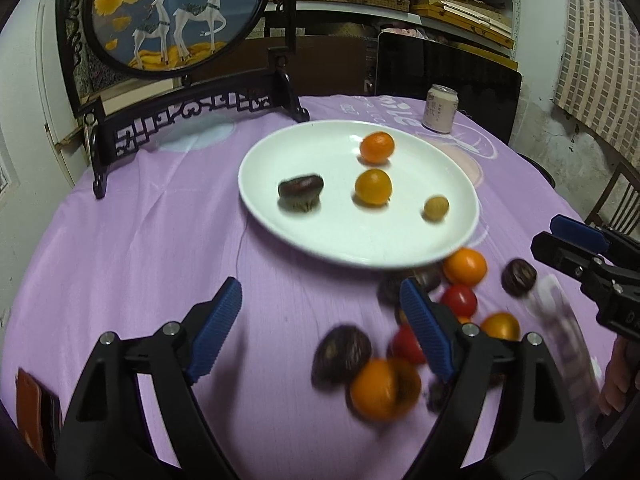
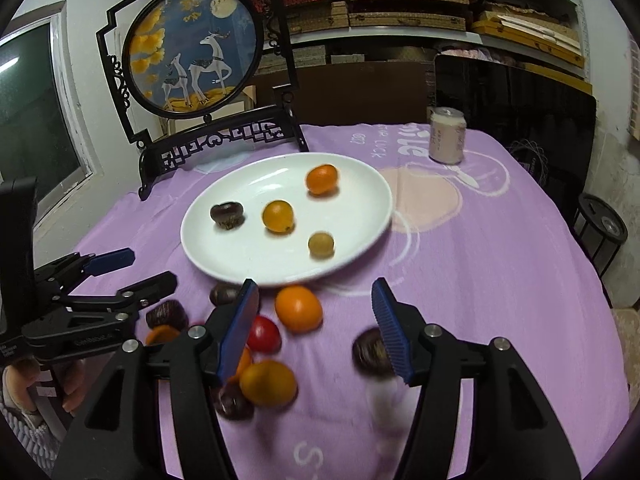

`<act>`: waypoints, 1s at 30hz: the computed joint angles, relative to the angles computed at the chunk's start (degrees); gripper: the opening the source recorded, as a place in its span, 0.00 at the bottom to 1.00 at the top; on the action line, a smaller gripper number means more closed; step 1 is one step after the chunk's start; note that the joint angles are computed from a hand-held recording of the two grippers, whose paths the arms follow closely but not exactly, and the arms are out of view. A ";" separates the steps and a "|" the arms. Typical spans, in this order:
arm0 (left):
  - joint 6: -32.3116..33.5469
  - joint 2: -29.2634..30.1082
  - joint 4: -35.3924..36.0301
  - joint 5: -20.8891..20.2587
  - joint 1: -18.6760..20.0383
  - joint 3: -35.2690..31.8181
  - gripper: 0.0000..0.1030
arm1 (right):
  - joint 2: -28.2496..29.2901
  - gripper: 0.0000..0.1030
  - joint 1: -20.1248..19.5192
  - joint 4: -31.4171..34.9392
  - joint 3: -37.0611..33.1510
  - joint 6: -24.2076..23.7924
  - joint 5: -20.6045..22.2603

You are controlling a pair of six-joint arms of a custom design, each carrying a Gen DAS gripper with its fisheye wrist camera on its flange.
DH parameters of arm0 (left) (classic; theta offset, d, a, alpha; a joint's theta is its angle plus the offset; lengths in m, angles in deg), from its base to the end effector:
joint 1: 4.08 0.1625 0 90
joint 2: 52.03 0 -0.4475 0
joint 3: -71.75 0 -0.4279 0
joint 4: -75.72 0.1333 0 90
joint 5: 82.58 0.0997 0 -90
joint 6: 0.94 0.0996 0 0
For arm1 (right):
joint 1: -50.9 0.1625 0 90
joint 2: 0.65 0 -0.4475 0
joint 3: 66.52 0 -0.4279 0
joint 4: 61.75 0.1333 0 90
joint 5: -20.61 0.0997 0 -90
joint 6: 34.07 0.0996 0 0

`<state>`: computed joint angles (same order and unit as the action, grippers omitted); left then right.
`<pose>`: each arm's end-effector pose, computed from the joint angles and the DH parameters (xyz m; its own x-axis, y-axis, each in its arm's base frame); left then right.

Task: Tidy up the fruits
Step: 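Grasp the stemmed orange tangerine with the left tool while the right tool grasps a dark round fruit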

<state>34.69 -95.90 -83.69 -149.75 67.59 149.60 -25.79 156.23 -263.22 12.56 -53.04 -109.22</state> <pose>-0.0921 -0.8248 0.2165 -0.6193 0.5126 -0.5947 0.7592 0.5842 -0.2870 0.2719 -0.7291 0.0497 -0.7894 0.1325 0.5994 -0.4214 0.5931 -0.6861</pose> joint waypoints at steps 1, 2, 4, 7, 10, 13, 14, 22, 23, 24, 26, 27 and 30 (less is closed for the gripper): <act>0.09 -0.70 -0.16 -0.16 0.07 1.02 0.82 | -0.37 0.58 -0.09 -0.40 0.86 0.60 0.06; 0.24 -1.12 -0.51 -0.19 0.07 1.84 0.83 | -0.66 0.58 -0.16 -0.74 1.53 1.22 0.07; 1.02 -2.59 -1.63 -0.33 0.13 4.33 0.85 | -1.39 0.58 -0.32 -1.70 3.21 2.63 0.13; 2.40 -4.51 -2.26 -0.78 0.29 7.62 0.85 | -2.36 0.58 -0.49 -3.30 5.62 4.01 0.35; 4.43 -5.54 -3.36 -0.63 0.22 10.06 0.85 | -3.04 0.58 -0.70 -4.50 7.72 5.23 0.36; 4.60 -5.52 -1.33 -0.92 0.33 10.07 0.85 | -3.61 0.58 -0.93 -4.97 9.02 6.57 0.64; 4.54 -5.40 -0.47 -0.93 0.35 9.88 0.84 | -3.75 0.58 -0.98 -5.32 9.30 6.89 0.75; 4.05 -3.59 4.10 -3.10 1.01 6.58 0.81 | -4.47 0.58 -1.48 -4.48 10.00 9.14 0.72; 3.41 -3.46 5.28 -3.64 1.16 5.97 0.77 | -4.49 0.58 -1.51 -4.23 9.95 9.25 0.54; 2.25 -3.47 7.79 -5.12 1.53 4.98 0.73 | -4.53 0.58 -1.55 -3.97 9.97 9.40 0.39; 1.88 -3.54 8.07 -5.27 1.58 4.71 0.52 | -4.60 0.58 -1.71 -3.20 9.77 10.05 -0.29; 2.01 -3.49 8.66 -5.23 1.59 4.47 0.48 | -4.64 0.58 -1.80 -2.86 9.74 10.45 -0.75; 2.53 -3.67 9.92 -6.55 1.73 4.55 0.40 | -5.04 0.58 -2.30 -1.22 9.94 12.31 -1.31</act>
